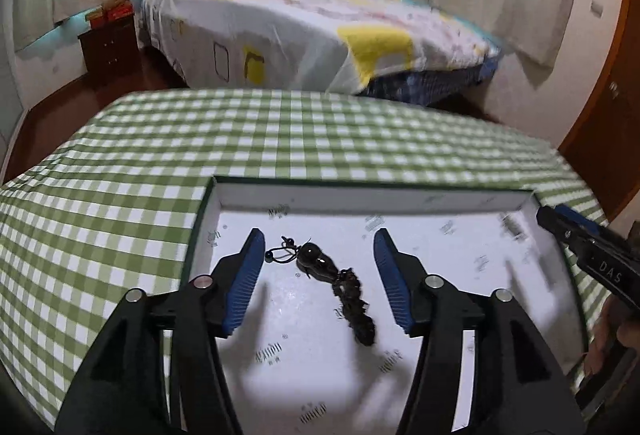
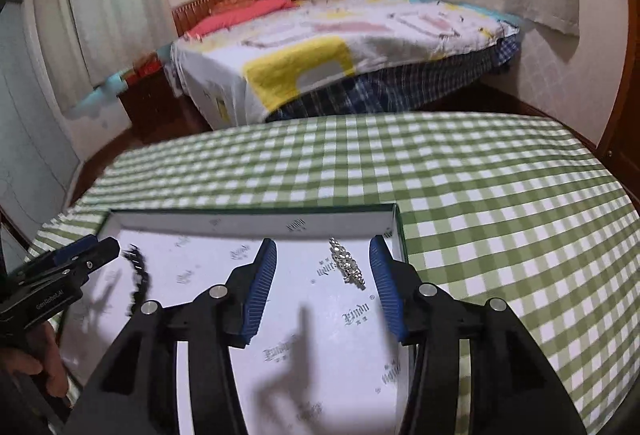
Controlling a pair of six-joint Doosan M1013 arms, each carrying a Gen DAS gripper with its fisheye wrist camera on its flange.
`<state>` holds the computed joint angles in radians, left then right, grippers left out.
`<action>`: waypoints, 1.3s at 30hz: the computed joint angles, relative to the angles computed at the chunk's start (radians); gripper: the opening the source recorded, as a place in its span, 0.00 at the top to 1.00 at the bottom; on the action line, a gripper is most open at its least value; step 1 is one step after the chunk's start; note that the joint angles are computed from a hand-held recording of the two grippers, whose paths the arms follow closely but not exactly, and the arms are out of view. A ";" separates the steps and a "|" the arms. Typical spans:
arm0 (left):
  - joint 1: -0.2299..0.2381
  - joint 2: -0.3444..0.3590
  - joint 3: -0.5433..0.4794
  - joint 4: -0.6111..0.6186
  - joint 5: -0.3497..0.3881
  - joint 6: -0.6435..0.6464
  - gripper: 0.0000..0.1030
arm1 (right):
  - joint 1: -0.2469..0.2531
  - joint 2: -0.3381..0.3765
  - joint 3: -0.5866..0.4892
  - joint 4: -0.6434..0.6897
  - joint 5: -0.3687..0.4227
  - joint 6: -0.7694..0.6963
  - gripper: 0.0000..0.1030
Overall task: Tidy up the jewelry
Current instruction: 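Carry the brooch with the right tool into the green box while the left tool drops the black cord there, then withdraw both open tools from the box back over the table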
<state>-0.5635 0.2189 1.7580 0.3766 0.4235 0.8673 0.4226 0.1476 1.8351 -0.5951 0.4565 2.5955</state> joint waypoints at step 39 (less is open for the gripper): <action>-0.352 -0.438 0.452 0.674 0.328 -0.913 0.28 | 0.432 -0.247 0.313 -0.455 0.208 0.582 0.50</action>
<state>-0.9157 -0.2189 2.2102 1.0508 0.7515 -0.0452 0.8544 -0.0998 2.1476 -1.0501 0.6644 3.1774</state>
